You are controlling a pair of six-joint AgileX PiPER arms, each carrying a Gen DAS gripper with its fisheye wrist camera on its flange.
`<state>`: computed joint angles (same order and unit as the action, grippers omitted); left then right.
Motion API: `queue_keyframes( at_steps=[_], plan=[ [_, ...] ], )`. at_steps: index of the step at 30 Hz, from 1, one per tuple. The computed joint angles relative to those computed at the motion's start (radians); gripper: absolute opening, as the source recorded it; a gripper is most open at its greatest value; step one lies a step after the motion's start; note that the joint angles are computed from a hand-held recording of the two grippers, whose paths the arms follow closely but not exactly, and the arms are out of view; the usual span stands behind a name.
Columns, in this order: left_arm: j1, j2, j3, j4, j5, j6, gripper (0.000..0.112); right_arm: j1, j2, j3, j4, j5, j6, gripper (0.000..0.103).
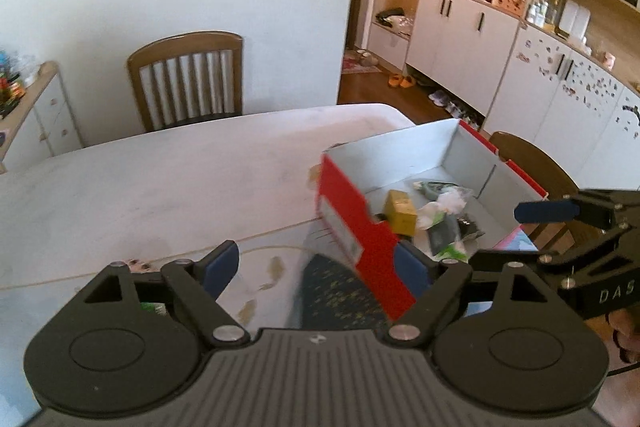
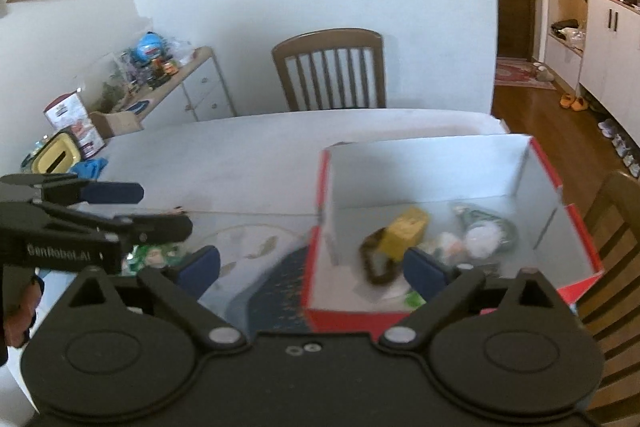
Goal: Organize objects
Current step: 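Move both tools back over the table items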
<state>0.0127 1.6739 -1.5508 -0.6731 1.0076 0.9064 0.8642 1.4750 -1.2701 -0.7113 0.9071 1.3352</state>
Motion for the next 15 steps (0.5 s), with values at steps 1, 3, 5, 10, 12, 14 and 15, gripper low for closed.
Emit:
queue_keyframes(
  at_steps=[1,3,5,10,12,14,15],
  plan=[
    [0.028,0.001,-0.005,-0.012,0.018,0.019,0.096,0.016,0.018,-0.018,-0.008,0.007,0.011,0.098],
    [0.086,0.008,-0.011,-0.048,0.048,0.074,0.097,0.035,0.05,-0.046,-0.01,0.008,0.024,0.098],
    [0.138,0.018,-0.015,-0.071,0.071,0.115,0.098,0.053,0.081,-0.075,-0.007,0.009,0.033,0.098],
    [0.258,0.062,-0.04,-0.101,0.134,0.179,0.1,0.089,0.173,-0.166,0.012,0.027,0.03,0.098],
    [0.297,0.082,-0.046,-0.103,0.15,0.205,0.1,0.1,0.209,-0.199,0.025,0.032,0.023,0.098],
    [0.331,0.096,-0.039,-0.102,0.149,0.235,0.1,0.109,0.246,-0.235,0.038,0.037,0.013,0.098],
    [0.348,0.103,-0.036,-0.104,0.15,0.253,0.1,0.113,0.263,-0.25,0.043,0.04,0.012,0.098]
  ],
)
